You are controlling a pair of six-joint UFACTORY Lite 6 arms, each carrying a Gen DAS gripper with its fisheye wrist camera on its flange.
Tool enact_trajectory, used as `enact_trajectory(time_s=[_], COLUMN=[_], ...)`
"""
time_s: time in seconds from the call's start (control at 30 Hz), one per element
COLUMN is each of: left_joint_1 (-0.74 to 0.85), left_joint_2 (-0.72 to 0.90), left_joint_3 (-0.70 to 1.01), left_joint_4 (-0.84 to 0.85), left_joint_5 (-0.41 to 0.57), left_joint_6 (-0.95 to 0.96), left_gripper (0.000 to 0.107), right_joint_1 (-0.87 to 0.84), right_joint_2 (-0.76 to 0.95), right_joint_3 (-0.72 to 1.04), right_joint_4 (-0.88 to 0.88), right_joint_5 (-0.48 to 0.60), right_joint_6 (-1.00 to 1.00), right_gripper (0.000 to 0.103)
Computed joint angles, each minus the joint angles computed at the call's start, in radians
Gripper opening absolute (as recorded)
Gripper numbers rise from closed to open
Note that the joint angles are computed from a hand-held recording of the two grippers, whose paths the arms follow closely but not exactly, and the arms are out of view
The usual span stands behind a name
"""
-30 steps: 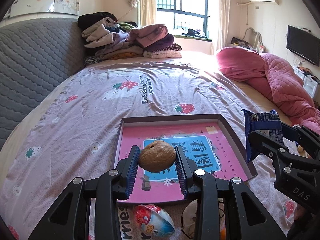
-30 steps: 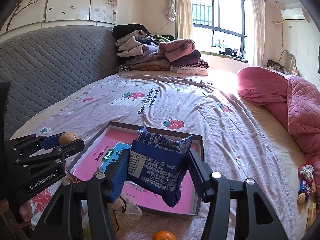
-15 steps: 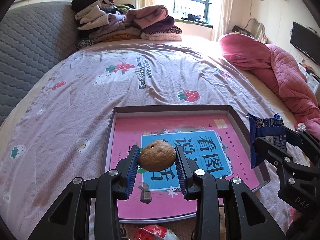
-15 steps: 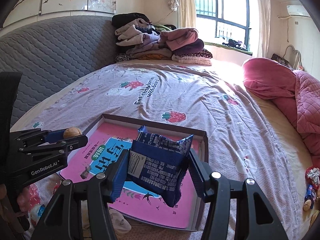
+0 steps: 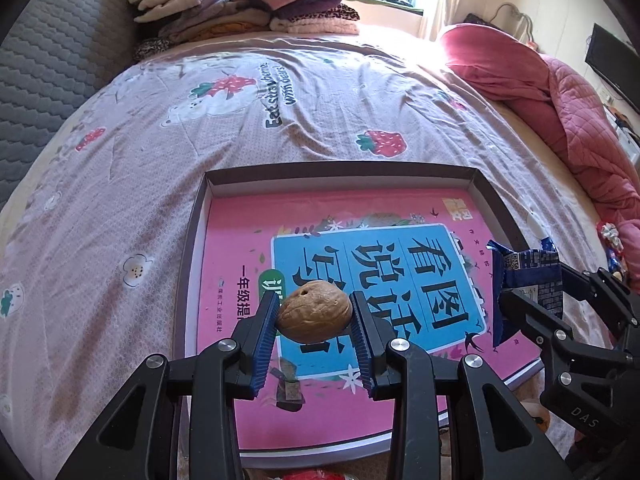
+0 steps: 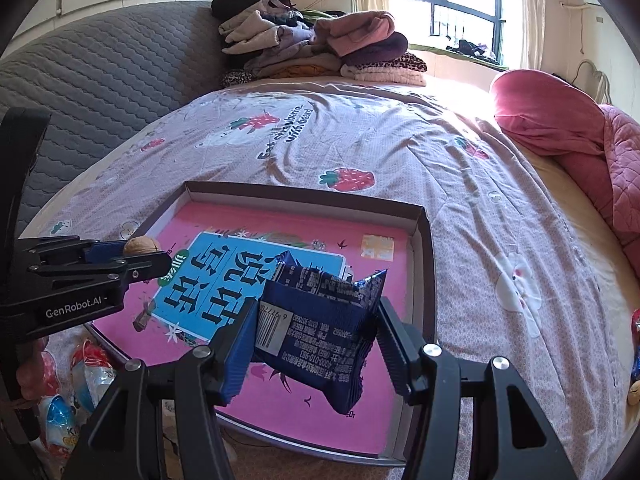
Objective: Organize objects
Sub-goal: 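Carry the walnut with the left tool over the tray while the right tool carries the snack bag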
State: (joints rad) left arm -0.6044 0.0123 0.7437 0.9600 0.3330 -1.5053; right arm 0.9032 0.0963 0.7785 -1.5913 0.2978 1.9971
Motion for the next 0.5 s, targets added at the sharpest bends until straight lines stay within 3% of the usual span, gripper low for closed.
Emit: enact_trajectory(time_s=[0.4, 0.5], left_joint_1=[0.081, 0.079], left_joint_2=[0.14, 0.157], left_joint_3=[0.072, 0.081], left_joint_4=[-0.322, -0.336], left_joint_5=[-0.059, -0.056], left_joint_6=[0.348, 0.357], left_gripper=[0.036, 0.036], right_joint_1=[-0.035, -0.037], right_joint_2=[0.085, 0.103], right_joint_3=[0.033, 0.04], right_joint_4=[0.105, 0.145], right_joint_5=[-0.048, -0.053], right_joint_6=[-0.102, -0.139], right_gripper=[0.057, 0.057])
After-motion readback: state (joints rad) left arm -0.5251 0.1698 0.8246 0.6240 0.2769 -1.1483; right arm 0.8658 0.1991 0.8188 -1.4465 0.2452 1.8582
